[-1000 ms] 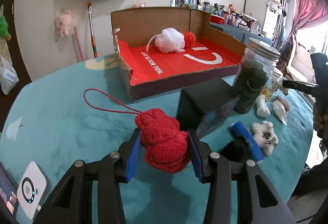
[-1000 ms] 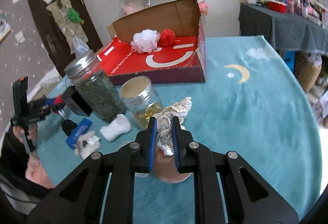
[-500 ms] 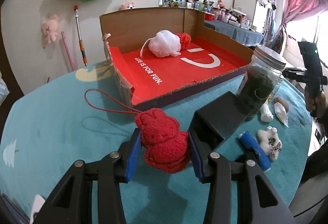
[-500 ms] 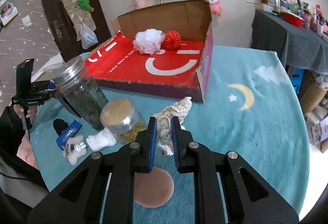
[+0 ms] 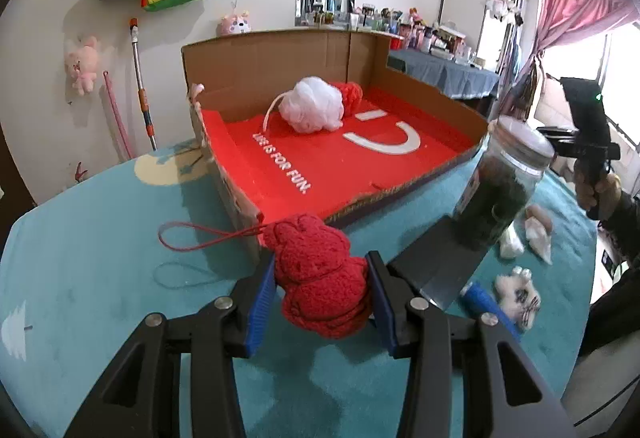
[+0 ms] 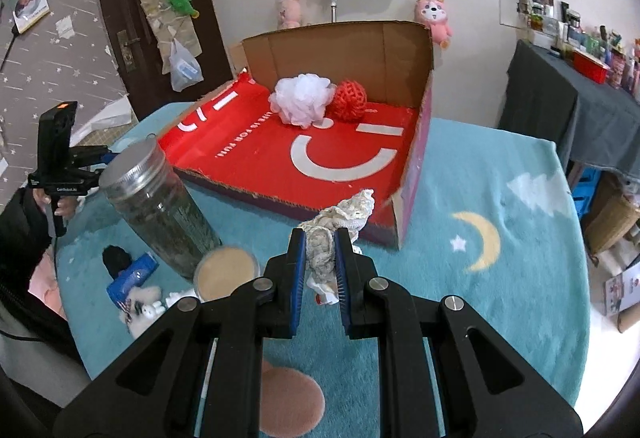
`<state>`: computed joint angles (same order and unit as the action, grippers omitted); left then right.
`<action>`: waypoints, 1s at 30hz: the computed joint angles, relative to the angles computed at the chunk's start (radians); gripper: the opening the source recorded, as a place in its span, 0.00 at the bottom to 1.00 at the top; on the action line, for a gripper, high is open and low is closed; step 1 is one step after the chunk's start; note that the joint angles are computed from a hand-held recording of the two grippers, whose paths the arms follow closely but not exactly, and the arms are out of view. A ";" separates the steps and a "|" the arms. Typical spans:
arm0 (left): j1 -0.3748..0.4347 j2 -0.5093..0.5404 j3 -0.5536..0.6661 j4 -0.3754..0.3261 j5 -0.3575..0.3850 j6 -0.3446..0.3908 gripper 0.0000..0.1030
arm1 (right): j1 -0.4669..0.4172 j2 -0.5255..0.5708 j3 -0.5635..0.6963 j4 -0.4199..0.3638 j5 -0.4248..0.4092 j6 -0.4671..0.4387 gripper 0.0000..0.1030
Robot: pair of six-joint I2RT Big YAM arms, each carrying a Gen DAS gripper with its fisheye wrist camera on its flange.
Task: Organize soft objects
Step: 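Carry the pouch and scrunchie into the box and open both tools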
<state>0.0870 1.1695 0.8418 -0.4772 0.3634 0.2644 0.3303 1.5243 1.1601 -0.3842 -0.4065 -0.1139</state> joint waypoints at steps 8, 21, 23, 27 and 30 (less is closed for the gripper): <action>-0.026 0.020 0.069 -0.011 0.038 -0.038 0.45 | 0.009 0.039 0.069 -0.027 -0.051 0.004 0.13; -0.186 0.244 0.361 -0.131 -0.138 -0.144 0.46 | 0.061 0.227 0.411 -0.221 0.026 0.043 0.13; -0.194 0.312 0.433 -0.177 -0.163 -0.169 0.46 | 0.071 0.292 0.509 -0.291 0.071 0.055 0.13; -0.202 0.442 0.570 -0.275 -0.249 -0.206 0.46 | 0.087 0.410 0.686 -0.428 0.142 0.070 0.14; -0.198 0.520 0.650 -0.335 -0.288 -0.225 0.46 | 0.099 0.525 0.864 -0.568 0.186 0.078 0.14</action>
<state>-0.1106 1.6896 1.4920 -0.8119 0.0753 0.0390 0.4289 2.0490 2.0240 -0.9518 -0.2202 -0.0359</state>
